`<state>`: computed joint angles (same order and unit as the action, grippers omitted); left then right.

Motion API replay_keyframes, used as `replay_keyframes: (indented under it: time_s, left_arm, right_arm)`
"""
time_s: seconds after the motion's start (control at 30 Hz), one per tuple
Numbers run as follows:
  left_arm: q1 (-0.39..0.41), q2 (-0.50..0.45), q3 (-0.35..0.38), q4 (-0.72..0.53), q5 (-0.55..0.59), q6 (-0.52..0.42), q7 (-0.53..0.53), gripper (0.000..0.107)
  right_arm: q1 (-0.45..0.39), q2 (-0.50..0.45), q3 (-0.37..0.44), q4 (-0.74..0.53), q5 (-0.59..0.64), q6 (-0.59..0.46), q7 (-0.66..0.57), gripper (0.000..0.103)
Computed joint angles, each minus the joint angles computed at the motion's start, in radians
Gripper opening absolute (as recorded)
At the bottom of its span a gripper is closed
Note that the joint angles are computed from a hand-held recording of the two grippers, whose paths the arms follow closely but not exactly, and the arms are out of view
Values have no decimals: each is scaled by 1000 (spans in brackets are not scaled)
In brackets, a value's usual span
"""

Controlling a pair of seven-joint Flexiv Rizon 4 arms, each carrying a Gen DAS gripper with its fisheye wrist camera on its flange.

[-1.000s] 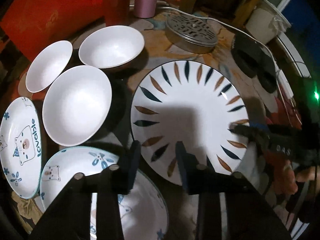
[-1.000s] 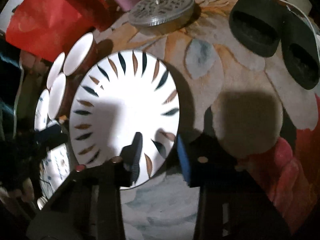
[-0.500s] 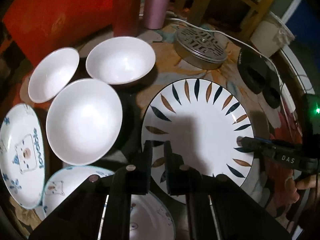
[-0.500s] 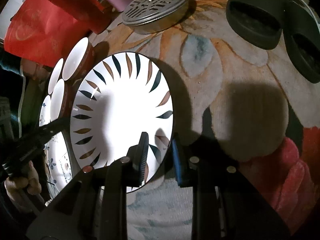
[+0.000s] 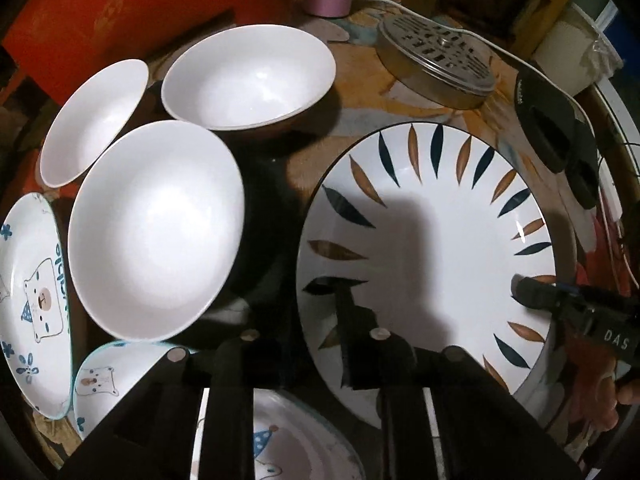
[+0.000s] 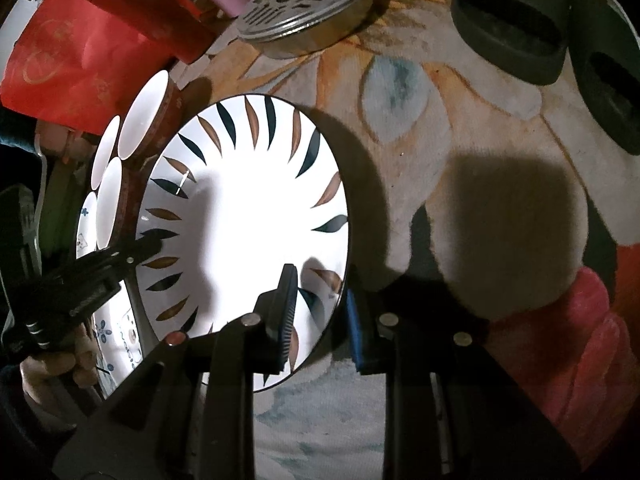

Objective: Organize plates and bowls
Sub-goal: 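Lift the leaf-pattern plate with the right tool and set it beside the slippers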

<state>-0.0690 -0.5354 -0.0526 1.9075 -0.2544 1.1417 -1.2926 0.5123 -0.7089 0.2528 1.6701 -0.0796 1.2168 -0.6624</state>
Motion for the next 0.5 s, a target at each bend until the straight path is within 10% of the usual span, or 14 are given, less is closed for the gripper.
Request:
replay_keyframes:
  time_s: [0.5]
  left_arm:
    - [29, 59, -49, 76, -21, 75, 152, 15]
  right_arm:
    - [43, 56, -62, 70, -90, 19, 8, 18]
